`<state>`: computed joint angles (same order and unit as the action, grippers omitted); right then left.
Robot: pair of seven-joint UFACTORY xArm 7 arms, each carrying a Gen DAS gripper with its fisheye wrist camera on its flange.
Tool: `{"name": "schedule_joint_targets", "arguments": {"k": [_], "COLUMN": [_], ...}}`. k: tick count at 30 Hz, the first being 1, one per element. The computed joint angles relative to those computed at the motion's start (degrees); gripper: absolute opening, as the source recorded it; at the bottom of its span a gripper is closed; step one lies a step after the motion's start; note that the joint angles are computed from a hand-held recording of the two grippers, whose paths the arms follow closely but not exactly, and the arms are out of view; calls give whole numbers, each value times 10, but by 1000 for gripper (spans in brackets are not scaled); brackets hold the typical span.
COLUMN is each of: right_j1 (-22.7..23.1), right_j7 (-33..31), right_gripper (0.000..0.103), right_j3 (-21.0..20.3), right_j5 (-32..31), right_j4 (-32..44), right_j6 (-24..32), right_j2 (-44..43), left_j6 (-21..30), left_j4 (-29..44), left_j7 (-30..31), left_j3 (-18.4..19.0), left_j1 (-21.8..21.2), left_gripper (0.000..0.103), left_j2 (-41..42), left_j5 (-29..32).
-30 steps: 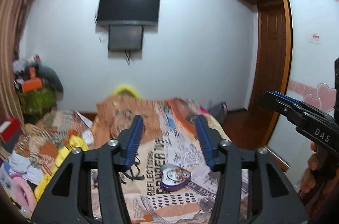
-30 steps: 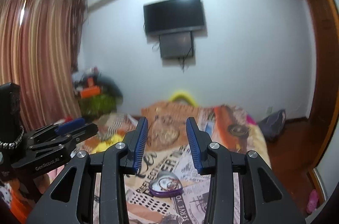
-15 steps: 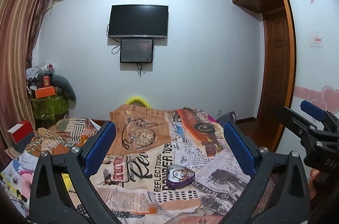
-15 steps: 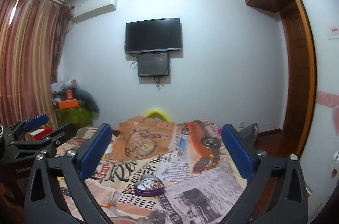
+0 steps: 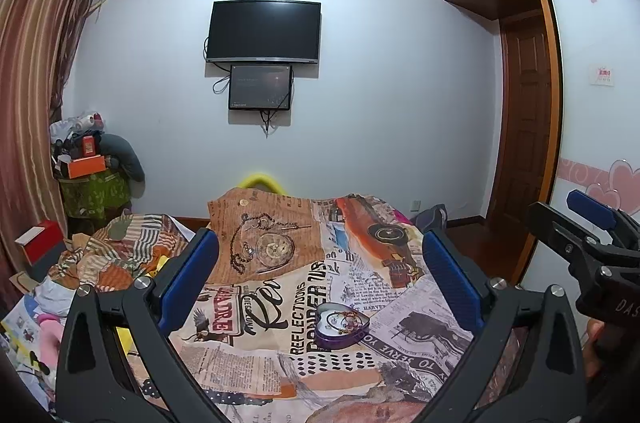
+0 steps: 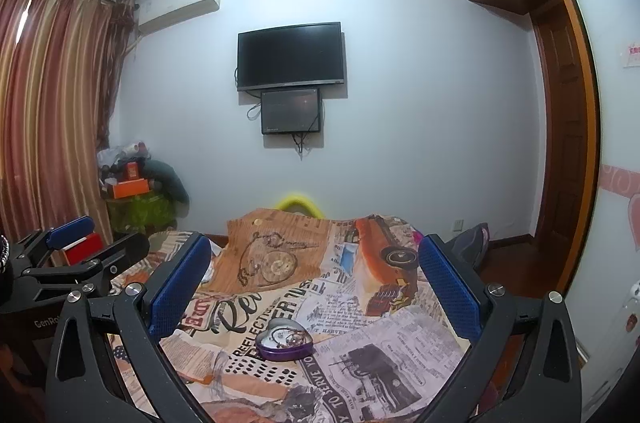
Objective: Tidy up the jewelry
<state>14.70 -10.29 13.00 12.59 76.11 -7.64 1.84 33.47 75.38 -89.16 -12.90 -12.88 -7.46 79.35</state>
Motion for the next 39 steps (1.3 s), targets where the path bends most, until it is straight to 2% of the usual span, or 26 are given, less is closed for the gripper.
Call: {"name": "schedule_joint_targets", "arguments": {"k": [16,39], "right_j1": [18,21], "right_j7": [38,23], "right_gripper": [103,103], "right_j3": [-25,-28], "right_j5": [-36,-16], "right_j4": [13,11], "right_j6": [32,37], "right_j2": [1,-4], "left_j6": [-8,-28], "left_j4": [4,6], "left_j7": [8,18], "left_j3": [7,10], "left_j1": [-2,-1], "left_gripper": [102,102], "left_j2": [9,11], "left_j5": [-8,-16]}}
